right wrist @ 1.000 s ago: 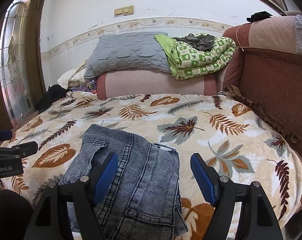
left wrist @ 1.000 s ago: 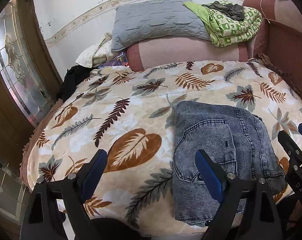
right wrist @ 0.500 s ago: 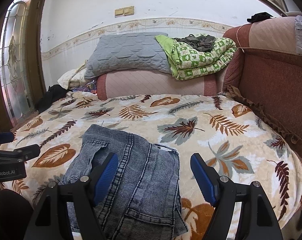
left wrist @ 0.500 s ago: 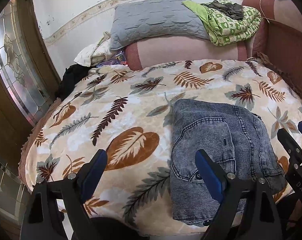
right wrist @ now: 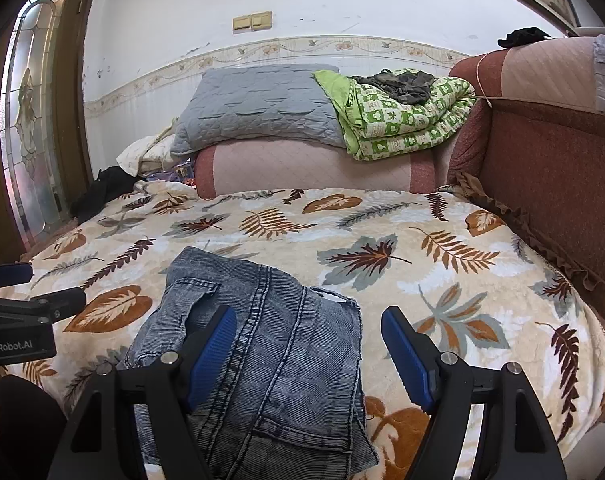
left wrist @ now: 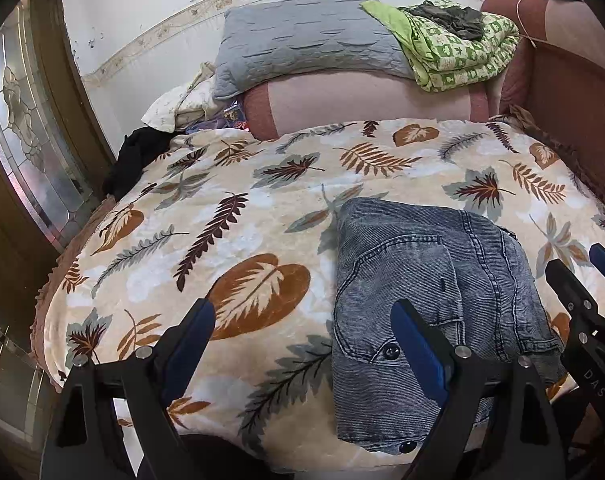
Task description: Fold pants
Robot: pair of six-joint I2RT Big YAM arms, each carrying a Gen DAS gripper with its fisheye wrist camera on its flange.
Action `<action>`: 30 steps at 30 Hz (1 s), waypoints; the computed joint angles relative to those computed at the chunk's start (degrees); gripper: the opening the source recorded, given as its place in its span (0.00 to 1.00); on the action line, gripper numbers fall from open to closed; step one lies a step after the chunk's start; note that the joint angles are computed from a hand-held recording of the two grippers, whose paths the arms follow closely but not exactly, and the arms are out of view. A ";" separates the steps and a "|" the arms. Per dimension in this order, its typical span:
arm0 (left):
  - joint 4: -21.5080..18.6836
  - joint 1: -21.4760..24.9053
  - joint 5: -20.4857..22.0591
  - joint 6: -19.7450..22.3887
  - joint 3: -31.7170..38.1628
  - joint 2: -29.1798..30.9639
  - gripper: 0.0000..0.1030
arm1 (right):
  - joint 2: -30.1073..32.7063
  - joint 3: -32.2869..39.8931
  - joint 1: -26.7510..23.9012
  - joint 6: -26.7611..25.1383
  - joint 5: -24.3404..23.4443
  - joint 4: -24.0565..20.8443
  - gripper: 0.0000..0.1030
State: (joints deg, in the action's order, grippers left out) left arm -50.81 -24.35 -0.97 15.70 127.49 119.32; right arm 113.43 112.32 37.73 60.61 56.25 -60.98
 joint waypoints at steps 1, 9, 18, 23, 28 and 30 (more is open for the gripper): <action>-0.04 0.00 -0.04 0.01 0.06 0.03 0.87 | 0.08 0.24 -0.06 0.24 -0.15 -0.47 0.76; 2.04 0.79 0.58 -0.45 -1.48 -1.58 0.87 | -1.26 2.49 0.21 6.47 0.93 -6.35 0.76; 4.79 2.65 2.80 -2.14 -4.16 -4.93 0.87 | 1.90 14.81 2.08 6.46 3.49 -15.69 0.76; 5.42 3.30 3.88 -2.74 -4.94 -6.01 0.87 | 4.95 21.25 3.11 4.04 4.47 -18.37 0.76; 6.10 3.75 4.83 -2.97 -5.66 -6.82 0.87 | 6.88 24.43 3.43 1.00 4.01 -17.92 0.76; 6.24 3.84 5.08 -3.07 -5.75 -6.93 0.87 | 7.22 24.96 3.42 0.09 3.87 -17.55 0.76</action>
State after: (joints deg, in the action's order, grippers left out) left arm -44.57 -20.50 4.11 12.63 121.73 112.39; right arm 120.65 137.28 41.16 60.70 60.13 -78.53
